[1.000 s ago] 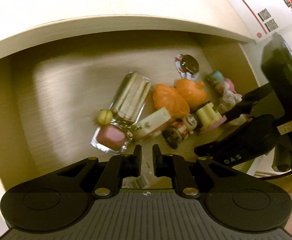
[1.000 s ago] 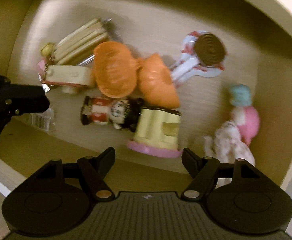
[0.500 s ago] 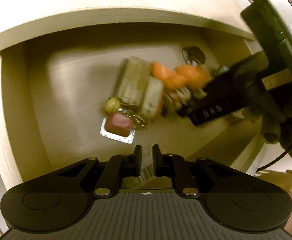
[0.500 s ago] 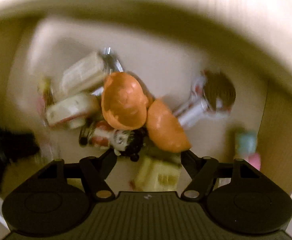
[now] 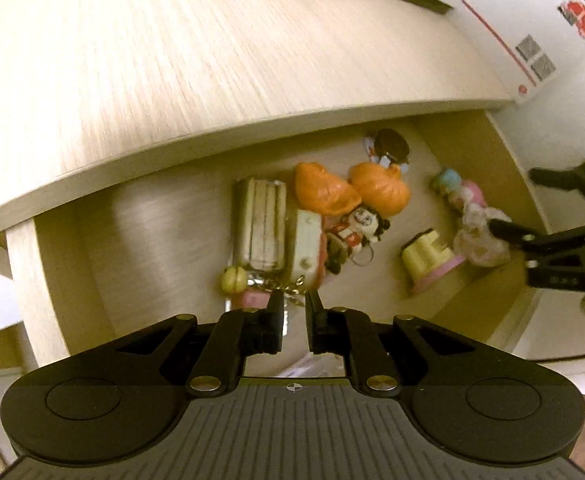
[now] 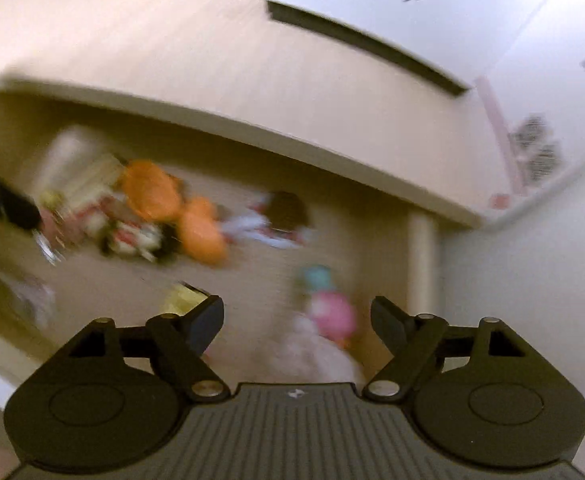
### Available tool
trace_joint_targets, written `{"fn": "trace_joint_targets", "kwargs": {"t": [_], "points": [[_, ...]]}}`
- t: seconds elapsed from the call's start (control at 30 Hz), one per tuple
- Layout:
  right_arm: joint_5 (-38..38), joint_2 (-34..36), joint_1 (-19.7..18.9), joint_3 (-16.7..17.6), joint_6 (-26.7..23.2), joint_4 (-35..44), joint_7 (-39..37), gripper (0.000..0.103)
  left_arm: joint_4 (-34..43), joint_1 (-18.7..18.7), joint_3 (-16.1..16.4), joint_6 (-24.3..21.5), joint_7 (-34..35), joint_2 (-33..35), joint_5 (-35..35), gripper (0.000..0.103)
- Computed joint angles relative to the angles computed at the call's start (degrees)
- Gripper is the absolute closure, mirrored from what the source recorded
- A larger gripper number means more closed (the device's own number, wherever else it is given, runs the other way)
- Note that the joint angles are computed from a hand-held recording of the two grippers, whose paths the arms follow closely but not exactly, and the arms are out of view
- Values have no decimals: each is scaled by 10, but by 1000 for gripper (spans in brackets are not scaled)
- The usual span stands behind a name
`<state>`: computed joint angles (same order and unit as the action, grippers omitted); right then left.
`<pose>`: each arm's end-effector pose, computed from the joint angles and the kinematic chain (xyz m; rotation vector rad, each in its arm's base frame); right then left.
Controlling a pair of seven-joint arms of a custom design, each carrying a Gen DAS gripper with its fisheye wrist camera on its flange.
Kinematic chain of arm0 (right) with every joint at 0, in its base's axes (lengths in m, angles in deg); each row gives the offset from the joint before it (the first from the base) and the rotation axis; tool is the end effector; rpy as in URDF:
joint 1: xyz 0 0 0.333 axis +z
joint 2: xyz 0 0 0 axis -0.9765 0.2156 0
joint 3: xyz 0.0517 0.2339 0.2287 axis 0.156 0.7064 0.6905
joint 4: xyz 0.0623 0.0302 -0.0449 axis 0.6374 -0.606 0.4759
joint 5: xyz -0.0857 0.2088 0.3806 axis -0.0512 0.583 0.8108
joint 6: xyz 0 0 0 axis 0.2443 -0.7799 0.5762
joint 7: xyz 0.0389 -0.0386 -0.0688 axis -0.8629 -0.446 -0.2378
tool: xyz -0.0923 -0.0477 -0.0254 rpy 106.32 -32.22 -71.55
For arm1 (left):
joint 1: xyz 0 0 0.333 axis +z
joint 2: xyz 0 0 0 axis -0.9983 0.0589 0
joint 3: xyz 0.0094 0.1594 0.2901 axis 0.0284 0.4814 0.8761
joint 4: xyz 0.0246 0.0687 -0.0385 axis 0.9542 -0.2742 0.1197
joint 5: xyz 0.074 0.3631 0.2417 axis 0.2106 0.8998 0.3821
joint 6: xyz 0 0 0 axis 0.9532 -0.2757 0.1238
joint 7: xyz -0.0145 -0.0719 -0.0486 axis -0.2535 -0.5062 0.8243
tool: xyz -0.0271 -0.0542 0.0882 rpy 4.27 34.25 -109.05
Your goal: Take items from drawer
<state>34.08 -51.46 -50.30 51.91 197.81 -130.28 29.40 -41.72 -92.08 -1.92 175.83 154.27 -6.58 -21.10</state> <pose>0.4784 0.3817 0.5352 -2.0574 1.8084 0.0336 0.6666 -0.2697 0.4922 0.3629 -2.7697 0.5431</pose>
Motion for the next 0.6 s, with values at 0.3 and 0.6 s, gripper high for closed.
{"fn": "trace_joint_targets", "kwargs": {"t": [0.3, 0.6], "points": [[36, 22, -8, -12, -101, 47, -126, 14, 19, -2, -4, -41, 33, 15, 10, 91], [88, 131, -14, -20, -224, 185, -272, 24, 54, 13, 0, -48, 11, 31, -18, 91]]}}
